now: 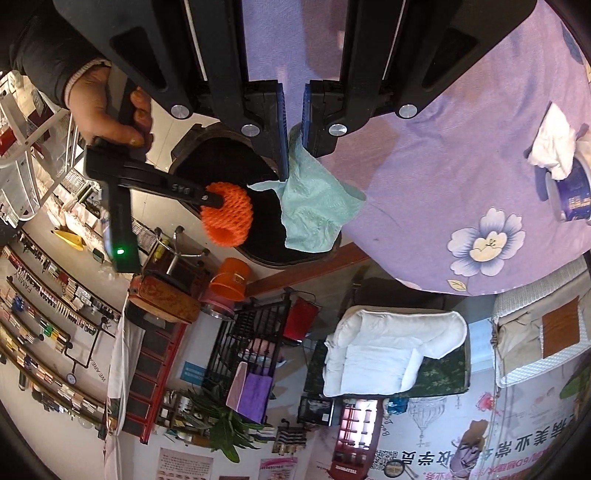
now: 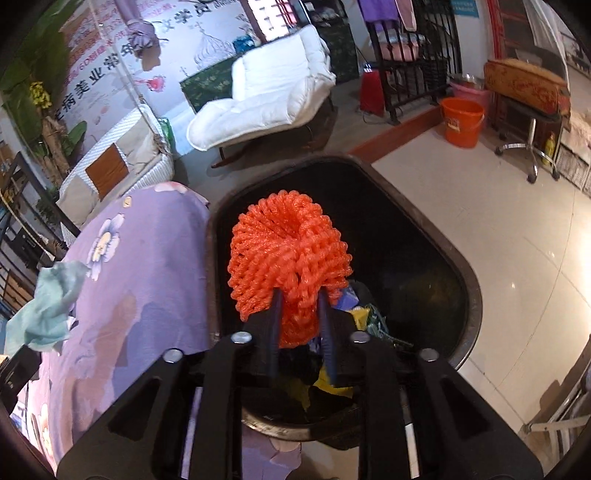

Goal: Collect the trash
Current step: 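Carry the orange net and green cloth over the black bin with both grippers, then open the right gripper to drop the orange net while the left gripper releases the green cloth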

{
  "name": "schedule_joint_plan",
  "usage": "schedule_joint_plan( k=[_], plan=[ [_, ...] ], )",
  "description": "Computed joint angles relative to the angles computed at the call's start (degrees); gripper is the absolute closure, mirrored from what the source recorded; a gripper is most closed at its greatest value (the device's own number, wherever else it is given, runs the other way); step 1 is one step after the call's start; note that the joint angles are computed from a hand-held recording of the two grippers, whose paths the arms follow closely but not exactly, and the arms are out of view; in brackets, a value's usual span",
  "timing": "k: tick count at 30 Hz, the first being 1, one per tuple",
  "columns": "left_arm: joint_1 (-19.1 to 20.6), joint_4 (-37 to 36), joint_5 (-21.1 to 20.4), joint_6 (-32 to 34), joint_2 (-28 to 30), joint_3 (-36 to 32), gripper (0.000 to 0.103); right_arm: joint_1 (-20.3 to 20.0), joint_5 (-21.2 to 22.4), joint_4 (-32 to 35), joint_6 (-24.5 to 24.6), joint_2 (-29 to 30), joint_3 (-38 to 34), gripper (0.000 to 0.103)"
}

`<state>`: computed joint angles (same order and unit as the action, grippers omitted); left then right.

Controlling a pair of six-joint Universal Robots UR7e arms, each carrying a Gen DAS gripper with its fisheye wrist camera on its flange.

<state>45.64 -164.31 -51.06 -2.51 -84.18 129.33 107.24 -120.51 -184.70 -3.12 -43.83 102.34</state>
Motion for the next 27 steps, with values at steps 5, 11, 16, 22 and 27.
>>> schedule_joint_plan(
  k=[5,11,16,22,27],
  plan=[
    [0.64,1.5,-1.8,-0.43,0.82,-0.71,0.095,-1.14,0.08,-0.67,1.19,0.79,0.34,0.051],
    [1.48,1.81,-4.2,0.85,3.58,-3.13,0.095,0.13,-1.19,-6.15,-1.08,-0.22,4.11,0.044],
    [2.68,2.82,-7.31,1.35,7.06,-6.09,0.095,1.09,-2.98,-12.13,-4.03,-2.31,7.78,0.037],
    [3.04,4.09,-8.44,2.02,10.73,-8.66,0.095,1.21,-4.21,-15.65,-4.91,-4.96,11.09,0.035],
    [3.34,4.88,-8.54,2.83,13.06,-10.12,0.095,0.73,-4.76,-17.23,-4.38,-6.38,12.69,0.032]
  ],
)
